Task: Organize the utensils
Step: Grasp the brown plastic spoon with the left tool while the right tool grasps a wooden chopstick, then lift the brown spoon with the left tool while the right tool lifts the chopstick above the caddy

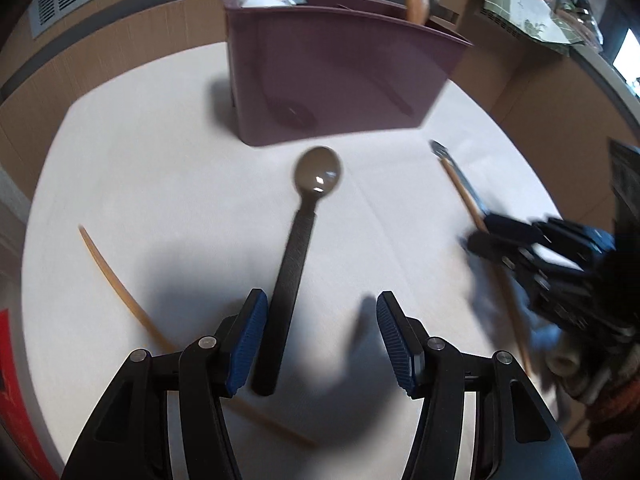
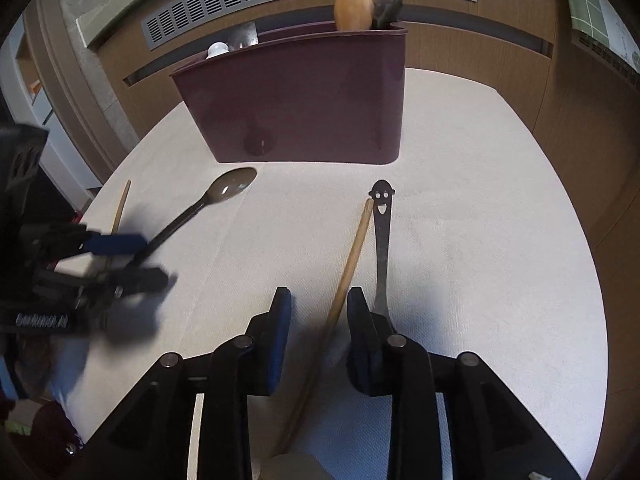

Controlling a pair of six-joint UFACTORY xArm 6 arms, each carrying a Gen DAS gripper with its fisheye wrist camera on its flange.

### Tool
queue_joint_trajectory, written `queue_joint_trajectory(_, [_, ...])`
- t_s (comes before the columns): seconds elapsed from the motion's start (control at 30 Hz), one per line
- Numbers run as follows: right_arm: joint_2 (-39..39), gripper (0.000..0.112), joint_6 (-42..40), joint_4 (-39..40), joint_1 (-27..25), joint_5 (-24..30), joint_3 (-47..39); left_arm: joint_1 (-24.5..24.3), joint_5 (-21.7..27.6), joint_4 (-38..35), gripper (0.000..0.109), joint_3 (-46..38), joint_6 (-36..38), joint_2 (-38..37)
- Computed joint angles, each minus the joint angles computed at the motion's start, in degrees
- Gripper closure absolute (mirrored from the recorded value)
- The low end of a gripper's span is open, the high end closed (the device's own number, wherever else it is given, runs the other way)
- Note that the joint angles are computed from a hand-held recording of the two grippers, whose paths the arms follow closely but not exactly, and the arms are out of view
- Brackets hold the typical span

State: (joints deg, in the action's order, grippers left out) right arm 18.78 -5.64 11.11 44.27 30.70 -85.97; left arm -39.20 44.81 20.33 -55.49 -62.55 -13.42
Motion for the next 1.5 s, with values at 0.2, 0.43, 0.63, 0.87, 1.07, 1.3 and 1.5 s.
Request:
queue_joint_trajectory(0.2, [4.85, 0.092, 6.95, -9.09, 0.66, 1.82, -6.84, -1.71, 0.89, 0.86, 0.051, -0.5, -2.11, 0.44])
queue_joint_trajectory(0.43, [4.05, 0.106, 5.18, -8.37, 0.63, 1.37, -5.96, -1.62, 1.04, 1.39, 0.051, -0.52, -2.86, 0.58])
queue_joint_trajectory(0.63, [-1.03, 0.107, 4.89, -7.11, -0.59, -3.19, 1.11, 0.04, -0.93, 2.6, 0.051, -1.4, -2.58, 2.2])
queue_joint_trajectory(0.87, [-3.14, 0.107, 4.53, -6.77, -1.03, -5.91, 4.4, 4.63, -3.59, 2.08, 0.06, -6.67, 2.71, 7.89])
queue_joint_trajectory(1.07, [-3.78, 0.107, 2.02, -2.94, -1.42, -7.06, 5.43, 6.6, 0.36, -1.73, 0.061, -14.85, 11.58, 14.18])
queue_joint_trajectory(1.3, [-3.56, 0.107, 1.93, -1.45, -1.73, -7.53, 5.35, 6.11, -0.27, 0.38, 0.075, -14.2, 10.19, 13.57])
queue_joint_trajectory(1.5, [-3.79, 0.107, 2.61, -1.36, -1.54, -9.02, 5.18, 3.19, -5.58, 12.39, 0.075, -4.91, -6.01, 2.47])
